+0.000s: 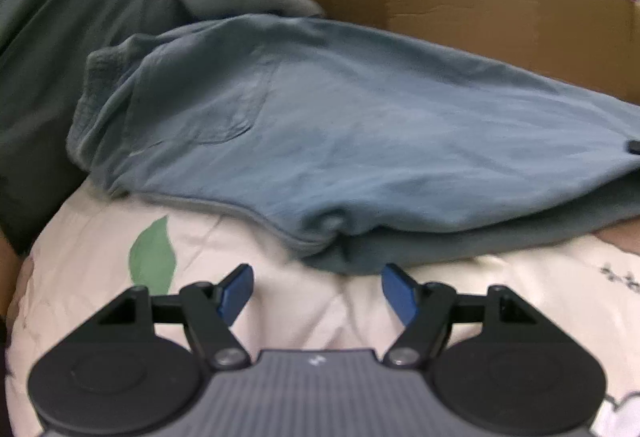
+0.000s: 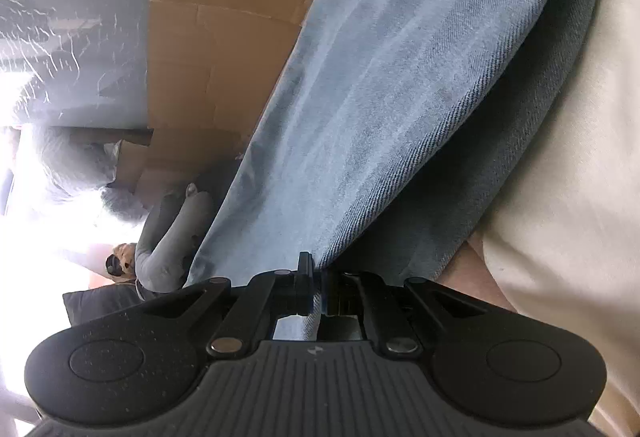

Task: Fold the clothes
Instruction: 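Close the right gripper on the folded leg while the left gripper grips the seam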

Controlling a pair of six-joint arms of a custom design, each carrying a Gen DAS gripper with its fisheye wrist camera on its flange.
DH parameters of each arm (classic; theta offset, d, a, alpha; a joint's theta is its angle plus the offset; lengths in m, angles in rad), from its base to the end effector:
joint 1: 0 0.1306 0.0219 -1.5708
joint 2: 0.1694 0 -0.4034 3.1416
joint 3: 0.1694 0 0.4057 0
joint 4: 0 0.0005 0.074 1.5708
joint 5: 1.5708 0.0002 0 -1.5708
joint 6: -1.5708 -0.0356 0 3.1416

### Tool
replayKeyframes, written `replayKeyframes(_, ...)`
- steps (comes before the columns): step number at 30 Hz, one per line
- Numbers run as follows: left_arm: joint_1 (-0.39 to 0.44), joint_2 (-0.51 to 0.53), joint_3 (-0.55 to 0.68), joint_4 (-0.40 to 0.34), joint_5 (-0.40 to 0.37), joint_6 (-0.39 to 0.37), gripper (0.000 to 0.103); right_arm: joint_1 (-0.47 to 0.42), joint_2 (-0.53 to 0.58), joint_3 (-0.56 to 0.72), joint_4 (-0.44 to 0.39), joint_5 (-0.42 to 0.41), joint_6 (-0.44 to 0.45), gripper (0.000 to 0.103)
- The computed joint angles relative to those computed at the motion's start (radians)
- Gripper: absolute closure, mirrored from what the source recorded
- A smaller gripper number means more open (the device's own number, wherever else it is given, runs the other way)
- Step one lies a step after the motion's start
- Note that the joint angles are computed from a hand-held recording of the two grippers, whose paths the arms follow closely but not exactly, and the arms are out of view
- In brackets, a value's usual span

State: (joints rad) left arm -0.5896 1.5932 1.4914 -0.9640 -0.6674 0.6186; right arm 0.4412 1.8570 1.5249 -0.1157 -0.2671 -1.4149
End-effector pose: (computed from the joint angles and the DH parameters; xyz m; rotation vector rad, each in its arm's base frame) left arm 0.4704 -0.2888 0.3960 -0.2434 2.3391 0.3250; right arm 0.6115 0.2986 0.3135 0.9093 2.1355 1.3507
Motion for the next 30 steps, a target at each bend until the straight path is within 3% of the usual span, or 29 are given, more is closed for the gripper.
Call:
replayKeyframes(5,-0.011,0.019,-0.001,0.096,-0.053,-0.04,0.023,-0.007,-0.002,-0.014,0.009,-0.021,-0.005,0.102)
replayKeyframes(9,-0.006,0.056,0.033,0.106,-0.08,-0.038,0.019,-0.01,-0.001,-0.017,0.019,-0.03,-0.009,0.102)
replayKeyframes(16,0.025,0.093,0.073,0.008,-0.111,0.128,0.02,-0.013,0.0,-0.015,0.031,-0.036,-0.014,0.102)
replayKeyframes(17,0.029,0.088,0.064,0.012,-0.113,0.135,0.026,-0.011,-0.001,-0.015,0.029,-0.034,-0.016,0.102)
replayKeyframes(21,0.032,0.037,0.008,0.085,-0.087,0.108,0.072,-0.009,-0.005,-0.011,0.004,-0.034,-0.016,0.102)
replayKeyframes(22,0.031,0.024,-0.002,0.1,-0.07,0.098,0.074,-0.008,-0.006,-0.012,-0.001,-0.035,-0.013,0.102)
replayKeyframes(24,0.009,0.018,-0.001,0.093,-0.109,0.075,0.078,-0.008,-0.007,-0.012,-0.017,-0.037,-0.011,0.102)
replayKeyframes(30,-0.011,-0.001,-0.007,0.048,-0.09,0.107,0.083,-0.01,-0.012,-0.007,-0.142,-0.026,-0.018,0.099)
